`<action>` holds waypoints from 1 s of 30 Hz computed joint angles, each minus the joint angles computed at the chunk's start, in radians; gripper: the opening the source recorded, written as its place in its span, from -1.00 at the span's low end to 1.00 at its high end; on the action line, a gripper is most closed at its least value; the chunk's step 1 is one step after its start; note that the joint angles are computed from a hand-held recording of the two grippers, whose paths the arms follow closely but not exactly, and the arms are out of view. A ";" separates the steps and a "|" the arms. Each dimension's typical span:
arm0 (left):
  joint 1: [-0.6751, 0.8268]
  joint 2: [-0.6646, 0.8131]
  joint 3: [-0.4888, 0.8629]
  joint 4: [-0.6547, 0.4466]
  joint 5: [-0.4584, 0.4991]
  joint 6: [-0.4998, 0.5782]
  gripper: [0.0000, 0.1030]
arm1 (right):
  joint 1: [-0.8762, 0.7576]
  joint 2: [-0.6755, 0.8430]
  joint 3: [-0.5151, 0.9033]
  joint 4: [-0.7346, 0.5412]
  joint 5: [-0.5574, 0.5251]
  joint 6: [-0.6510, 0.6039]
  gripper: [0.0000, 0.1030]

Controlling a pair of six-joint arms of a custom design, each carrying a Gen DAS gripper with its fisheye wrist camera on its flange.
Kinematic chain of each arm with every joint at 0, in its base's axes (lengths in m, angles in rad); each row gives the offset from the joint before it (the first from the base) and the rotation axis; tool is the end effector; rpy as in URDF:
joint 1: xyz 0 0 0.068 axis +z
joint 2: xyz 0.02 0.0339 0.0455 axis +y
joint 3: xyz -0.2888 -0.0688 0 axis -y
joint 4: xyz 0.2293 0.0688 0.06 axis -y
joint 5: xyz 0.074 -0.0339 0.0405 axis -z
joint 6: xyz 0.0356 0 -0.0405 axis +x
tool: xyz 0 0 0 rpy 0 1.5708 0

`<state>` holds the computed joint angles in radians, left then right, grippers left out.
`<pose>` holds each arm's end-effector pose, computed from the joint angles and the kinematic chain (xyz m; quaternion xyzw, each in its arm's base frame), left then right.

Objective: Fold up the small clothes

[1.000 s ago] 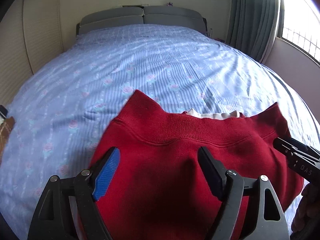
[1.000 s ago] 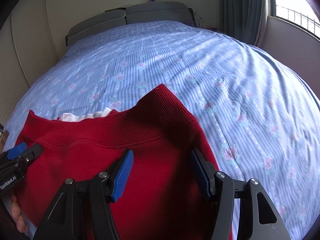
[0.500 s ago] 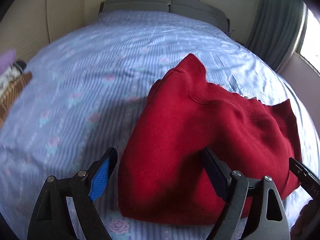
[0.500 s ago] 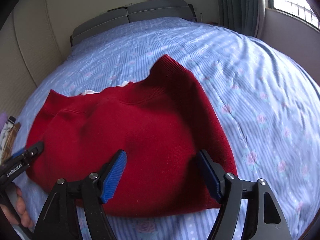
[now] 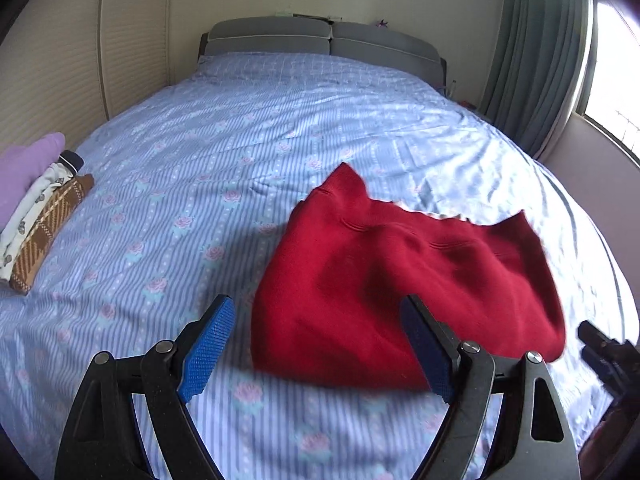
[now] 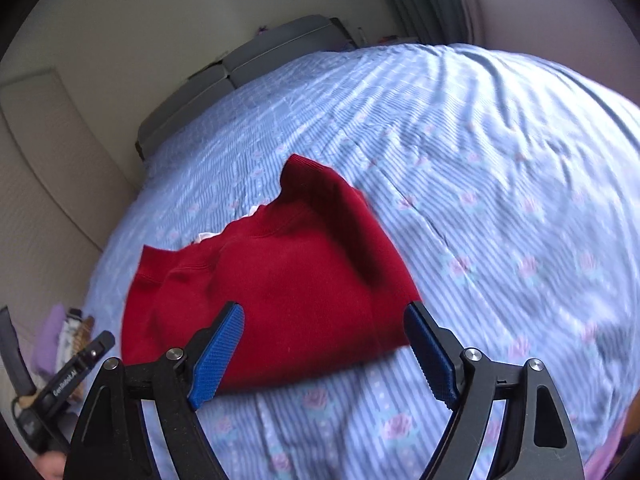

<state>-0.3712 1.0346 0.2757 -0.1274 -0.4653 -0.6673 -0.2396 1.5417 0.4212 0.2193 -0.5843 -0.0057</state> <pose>0.1428 -0.0384 0.1655 -0.2117 0.8952 0.0265 0.3913 0.2279 -0.0355 0.1405 0.0115 0.9093 0.2315 0.3456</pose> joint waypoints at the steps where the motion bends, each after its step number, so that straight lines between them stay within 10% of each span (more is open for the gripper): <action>1: -0.041 -0.011 0.008 -0.034 -0.027 -0.028 0.66 | -0.023 0.005 -0.011 0.002 -0.027 0.004 0.60; 24: -0.082 0.076 0.018 -0.022 -0.058 -0.122 0.69 | -0.005 0.558 0.074 0.486 -0.210 0.469 0.57; 30: -0.061 0.037 0.017 -0.056 -0.051 -0.114 0.69 | 0.035 0.551 0.103 0.474 -0.166 0.496 0.06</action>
<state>-0.4325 1.0720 0.2927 -0.1833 -0.5166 -0.7814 -0.2050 2.0927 0.5241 0.6934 -0.7501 0.4905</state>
